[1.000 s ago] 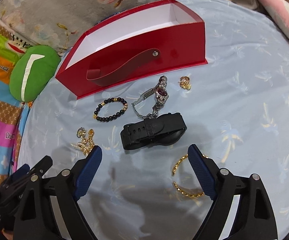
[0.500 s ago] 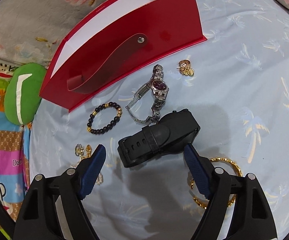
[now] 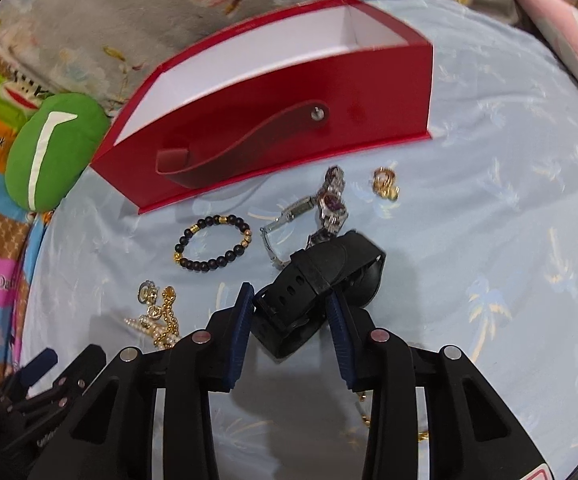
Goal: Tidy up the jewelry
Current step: 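Lower the right tool onto the black smartwatch and close it, then close the left tool on the silver wristwatch while the right tool holds the smartwatch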
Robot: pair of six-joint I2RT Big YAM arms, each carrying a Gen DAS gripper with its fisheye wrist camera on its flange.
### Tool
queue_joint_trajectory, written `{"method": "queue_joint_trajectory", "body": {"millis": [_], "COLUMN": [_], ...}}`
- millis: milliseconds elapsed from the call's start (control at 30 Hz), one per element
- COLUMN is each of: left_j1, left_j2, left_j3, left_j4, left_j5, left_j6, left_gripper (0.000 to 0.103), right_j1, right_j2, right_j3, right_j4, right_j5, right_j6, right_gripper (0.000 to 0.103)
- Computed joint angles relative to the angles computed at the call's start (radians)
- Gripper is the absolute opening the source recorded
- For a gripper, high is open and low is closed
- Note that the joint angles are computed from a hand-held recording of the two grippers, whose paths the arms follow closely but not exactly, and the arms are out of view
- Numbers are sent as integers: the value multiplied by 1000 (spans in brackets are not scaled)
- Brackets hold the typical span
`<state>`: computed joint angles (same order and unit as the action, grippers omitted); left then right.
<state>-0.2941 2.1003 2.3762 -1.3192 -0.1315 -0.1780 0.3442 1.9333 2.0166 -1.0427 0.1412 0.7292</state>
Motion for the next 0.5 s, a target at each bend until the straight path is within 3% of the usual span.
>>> {"method": "queue_joint_trajectory", "body": {"millis": [200,500], "left_j1": [-22,-44], "left_j2": [21,56], "left_j3": [53,117], "left_j4": [8,-26], "left_j5": [33,86], "left_j6": [37,55], "left_gripper": [98,98], "right_j1": [-7,-20], "right_j2": [-51,-119], "right_j3": [-23,-114], "right_j4": [-16,-28], "right_j5": [51,53], "right_j6": [-75,-82], "right_gripper": [35,35]}}
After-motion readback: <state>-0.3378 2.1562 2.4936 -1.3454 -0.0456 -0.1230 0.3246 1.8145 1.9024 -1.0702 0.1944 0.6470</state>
